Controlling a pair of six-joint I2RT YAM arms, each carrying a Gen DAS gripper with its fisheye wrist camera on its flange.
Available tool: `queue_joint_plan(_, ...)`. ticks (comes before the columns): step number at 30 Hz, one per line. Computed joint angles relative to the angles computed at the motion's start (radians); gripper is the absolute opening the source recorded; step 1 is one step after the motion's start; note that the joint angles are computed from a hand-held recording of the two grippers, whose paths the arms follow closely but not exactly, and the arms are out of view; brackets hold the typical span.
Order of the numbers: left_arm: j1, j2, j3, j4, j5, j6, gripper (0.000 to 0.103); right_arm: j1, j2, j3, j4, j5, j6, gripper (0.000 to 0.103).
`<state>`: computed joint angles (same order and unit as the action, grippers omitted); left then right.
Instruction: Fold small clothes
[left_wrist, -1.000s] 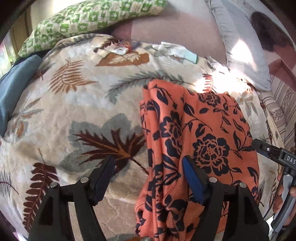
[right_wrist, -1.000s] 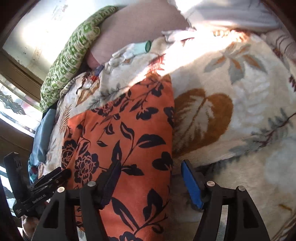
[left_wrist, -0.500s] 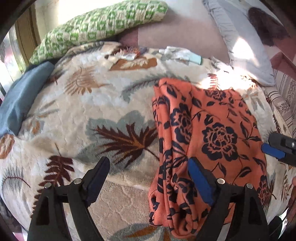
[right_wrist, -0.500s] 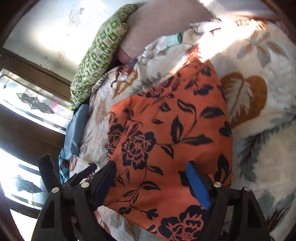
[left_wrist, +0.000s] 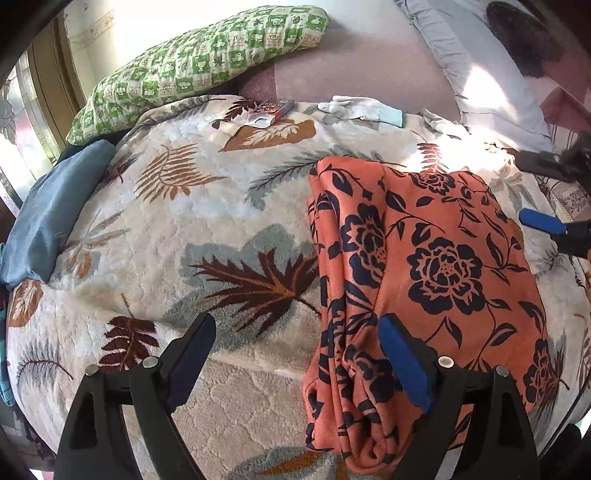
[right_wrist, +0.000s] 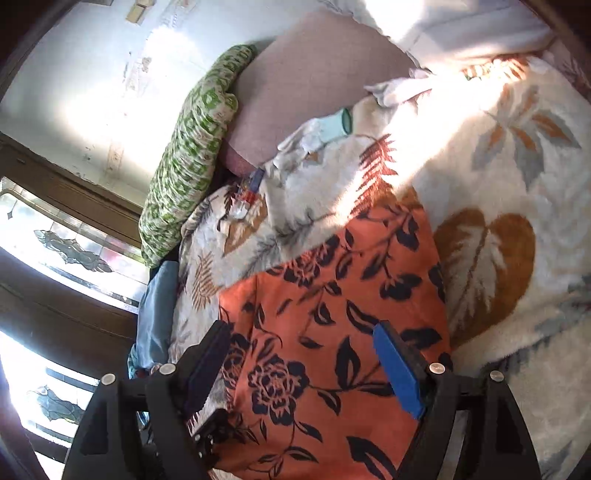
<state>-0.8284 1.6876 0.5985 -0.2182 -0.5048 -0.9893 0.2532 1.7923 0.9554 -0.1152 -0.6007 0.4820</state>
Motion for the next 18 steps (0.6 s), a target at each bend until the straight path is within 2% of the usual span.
queue_joint_plan(2, 0.003, 0.015, 0.011, -0.020, 0.017, -0.011, 0.091, 0.002, 0.111, 0.088, -0.025, 0.029, 0.002, 0.086)
queue_joint_plan(3, -0.002, 0.012, 0.014, -0.036, 0.021, -0.026, 0.091, 0.004, 0.201, 0.154, -0.091, 0.044, -0.025, 0.086)
queue_joint_plan(4, -0.008, -0.007, 0.007, -0.041, 0.024, -0.035, 0.091, 0.012, 0.254, 0.170, -0.102, 0.063, 0.002, 0.086)
queue_joint_plan(5, -0.017, -0.034, -0.001, -0.053, 0.022, -0.043, 0.091, 0.005, 0.257, 0.151, -0.061, 0.039, -0.024, 0.086)
queue_joint_plan(9, -0.063, -0.107, 0.004, -0.145, -0.019, -0.097, 0.091, 0.017, 0.064, 0.052, -0.081, 0.066, -0.038, 0.086)
queue_joint_plan(12, -0.115, -0.150, 0.022, -0.229, -0.033, -0.151, 0.091, 0.034, -0.163, -0.075, -0.115, 0.107, -0.088, 0.086)
queue_joint_plan(15, -0.195, -0.191, 0.036, -0.318, -0.058, -0.241, 0.091, 0.080, -0.433, -0.213, -0.194, 0.198, -0.115, 0.086)
queue_joint_plan(18, -0.282, -0.214, 0.055, -0.406, -0.073, -0.348, 0.091, 0.151, -0.705, -0.334, -0.301, 0.309, -0.092, 0.086)
